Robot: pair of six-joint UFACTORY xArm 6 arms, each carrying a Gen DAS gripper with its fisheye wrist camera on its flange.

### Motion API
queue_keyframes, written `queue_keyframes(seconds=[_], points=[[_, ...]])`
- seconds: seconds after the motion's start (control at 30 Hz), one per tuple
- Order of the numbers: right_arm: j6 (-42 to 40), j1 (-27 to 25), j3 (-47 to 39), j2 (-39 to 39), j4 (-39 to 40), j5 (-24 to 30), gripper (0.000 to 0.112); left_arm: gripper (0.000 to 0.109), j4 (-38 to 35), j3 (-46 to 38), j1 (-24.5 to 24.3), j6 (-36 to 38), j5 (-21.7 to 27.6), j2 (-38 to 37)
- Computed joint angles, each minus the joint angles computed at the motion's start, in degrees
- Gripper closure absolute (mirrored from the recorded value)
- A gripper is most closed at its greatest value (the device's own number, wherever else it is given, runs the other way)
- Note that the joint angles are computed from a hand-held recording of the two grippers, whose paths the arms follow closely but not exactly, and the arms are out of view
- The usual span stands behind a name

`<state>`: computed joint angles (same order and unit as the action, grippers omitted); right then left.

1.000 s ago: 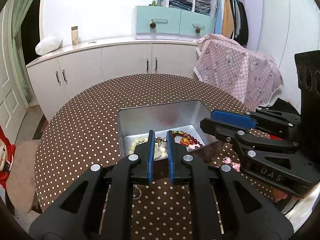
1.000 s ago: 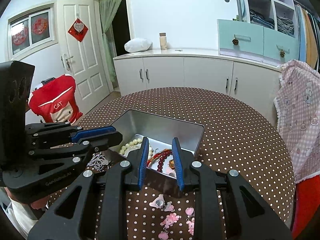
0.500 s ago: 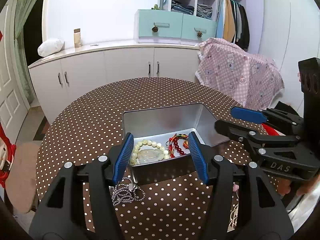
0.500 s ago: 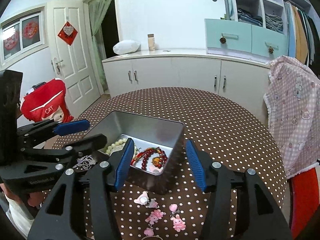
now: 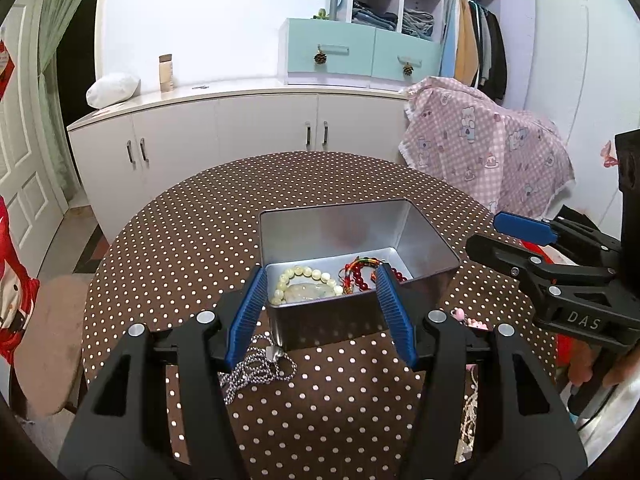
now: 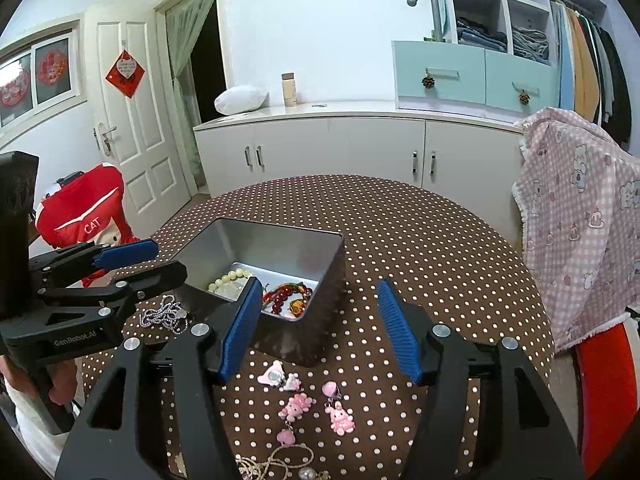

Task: Organize jewelry
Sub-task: 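Withdraw both tools from the box toward the remaining charms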

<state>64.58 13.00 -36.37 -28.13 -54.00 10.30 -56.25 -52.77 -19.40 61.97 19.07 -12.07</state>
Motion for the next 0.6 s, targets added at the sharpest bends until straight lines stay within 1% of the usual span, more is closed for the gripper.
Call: queue_keyframes(seconds=[0.33,0.53,0.6], points=[[-0.3,-0.9,4.0,-4.0,1.9,1.2,0.053,0.05,1.1,2.3,-1.1,-0.7,1.5,-2.2],[-2.3,-1.6,6.9,-6.5,4.7,2.0,0.053,0.049,3.8,3.4,-2.5,-2.8,4.2,-2.2],[-3.1,-1.8,8.1,-7.2,6.0,2.0,0.053,0.049,4.9,3.3,-2.7,-3.7,5.9,-1.7]])
